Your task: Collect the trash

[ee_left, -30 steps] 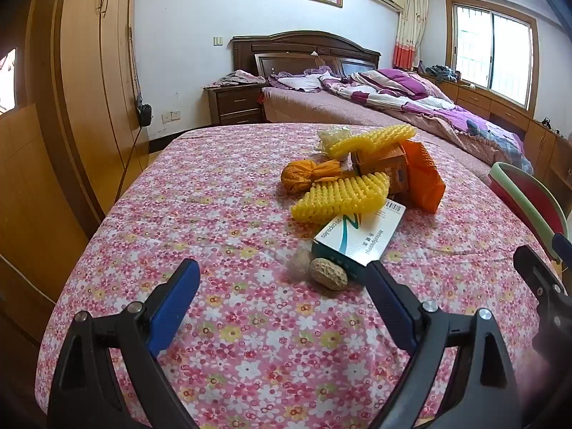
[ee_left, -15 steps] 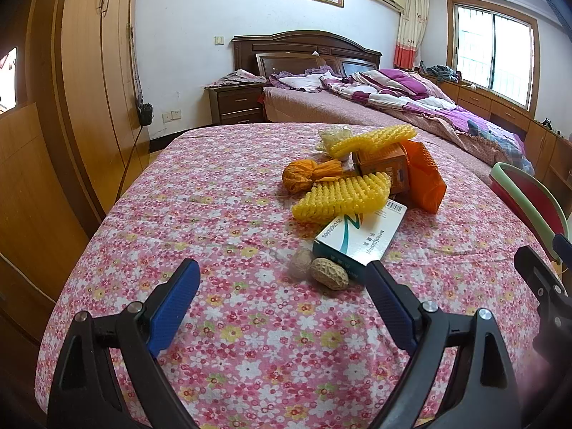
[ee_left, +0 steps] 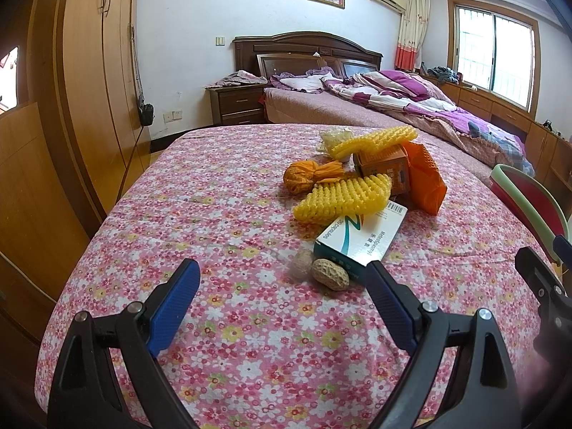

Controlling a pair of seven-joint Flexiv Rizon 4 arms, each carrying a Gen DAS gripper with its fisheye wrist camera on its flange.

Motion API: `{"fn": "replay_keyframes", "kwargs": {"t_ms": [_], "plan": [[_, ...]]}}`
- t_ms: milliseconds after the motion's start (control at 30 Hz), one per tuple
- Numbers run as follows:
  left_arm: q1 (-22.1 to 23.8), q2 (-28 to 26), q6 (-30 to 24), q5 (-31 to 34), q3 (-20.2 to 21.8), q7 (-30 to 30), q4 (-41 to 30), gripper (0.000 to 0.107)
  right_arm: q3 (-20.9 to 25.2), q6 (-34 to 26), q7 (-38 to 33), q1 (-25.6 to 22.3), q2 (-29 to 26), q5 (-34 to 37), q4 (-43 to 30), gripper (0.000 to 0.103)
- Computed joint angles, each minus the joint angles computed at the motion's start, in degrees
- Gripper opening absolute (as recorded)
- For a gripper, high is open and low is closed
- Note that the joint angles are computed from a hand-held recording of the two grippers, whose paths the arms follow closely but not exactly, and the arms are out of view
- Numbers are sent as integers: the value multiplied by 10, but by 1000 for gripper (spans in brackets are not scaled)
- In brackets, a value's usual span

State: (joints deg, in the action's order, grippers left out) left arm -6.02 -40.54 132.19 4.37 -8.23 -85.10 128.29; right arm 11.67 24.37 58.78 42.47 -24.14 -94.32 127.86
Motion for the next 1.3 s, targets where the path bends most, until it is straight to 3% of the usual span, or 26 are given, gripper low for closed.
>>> {"fn": "replay_keyframes", "kwargs": {"t_ms": [1000, 1233, 1300], "plan": [[0, -1, 1, 2, 0, -2, 0, 93, -2, 1, 2, -2, -2, -4, -1, 103], [-10, 9, -16, 0, -4, 10, -13, 93, -1, 44, 8, -22, 9, -10, 7, 103], [8, 14, -27, 19, -16, 8, -16, 93, -6, 59, 6, -36, 16, -20, 7, 103]]}}
